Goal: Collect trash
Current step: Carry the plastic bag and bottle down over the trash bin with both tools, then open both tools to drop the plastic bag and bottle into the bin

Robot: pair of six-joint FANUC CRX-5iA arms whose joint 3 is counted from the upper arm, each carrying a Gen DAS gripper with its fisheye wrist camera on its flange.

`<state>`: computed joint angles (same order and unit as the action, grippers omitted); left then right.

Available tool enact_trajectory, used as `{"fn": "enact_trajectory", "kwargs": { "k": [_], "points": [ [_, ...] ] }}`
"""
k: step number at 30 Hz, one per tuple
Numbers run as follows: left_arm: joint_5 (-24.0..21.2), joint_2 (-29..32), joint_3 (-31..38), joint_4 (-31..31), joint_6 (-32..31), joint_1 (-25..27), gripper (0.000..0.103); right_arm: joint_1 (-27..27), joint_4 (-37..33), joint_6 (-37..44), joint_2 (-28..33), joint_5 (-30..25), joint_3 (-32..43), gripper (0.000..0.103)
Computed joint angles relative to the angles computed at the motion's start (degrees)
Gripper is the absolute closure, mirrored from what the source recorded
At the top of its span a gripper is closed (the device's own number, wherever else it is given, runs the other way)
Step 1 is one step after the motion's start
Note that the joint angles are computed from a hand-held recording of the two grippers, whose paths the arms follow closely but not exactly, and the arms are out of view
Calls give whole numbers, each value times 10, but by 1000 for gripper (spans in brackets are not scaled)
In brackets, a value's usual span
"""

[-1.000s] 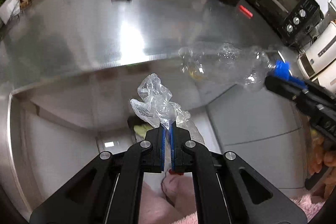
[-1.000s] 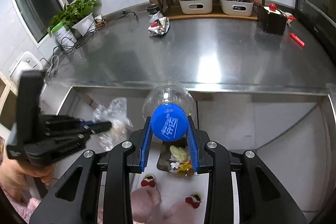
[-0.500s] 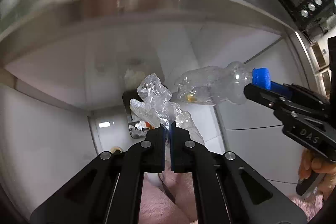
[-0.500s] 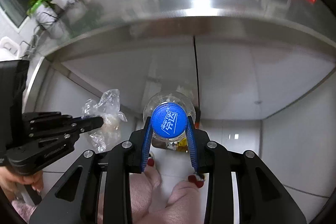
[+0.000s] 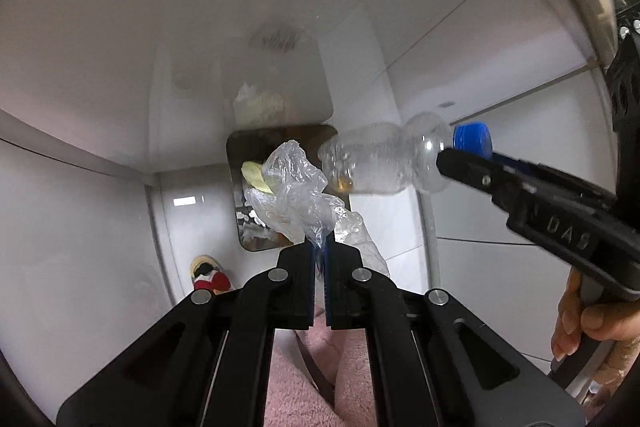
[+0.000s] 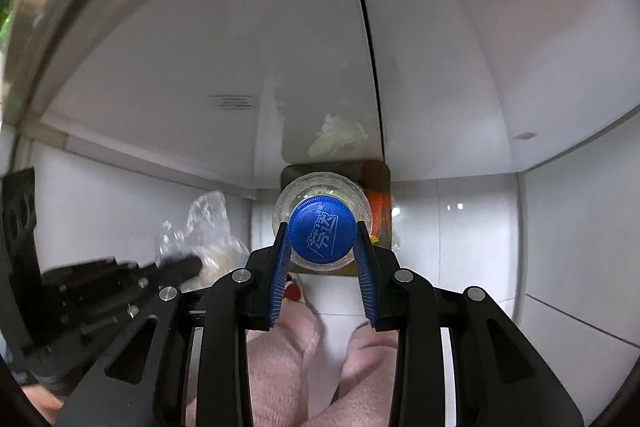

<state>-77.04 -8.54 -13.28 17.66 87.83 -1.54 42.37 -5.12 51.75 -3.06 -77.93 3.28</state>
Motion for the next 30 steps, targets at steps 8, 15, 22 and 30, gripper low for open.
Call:
{"fn": "enact_trajectory", "kwargs": {
  "k": [8, 15, 22, 30],
  "points": [
    [20, 44, -15, 7, -16, -2, 101, 2, 1, -28, 41, 24, -12, 70],
    [23, 62, -5, -1, -15, -3, 90, -12, -8, -31, 73, 22, 14, 69],
    [24, 58, 0, -4, -11, 0, 69, -14, -6, -25, 79, 22, 29, 55],
    [2, 30, 18, -22, 2, 8, 40, -16, 15, -38, 54, 8, 37, 46]
  ]
}}
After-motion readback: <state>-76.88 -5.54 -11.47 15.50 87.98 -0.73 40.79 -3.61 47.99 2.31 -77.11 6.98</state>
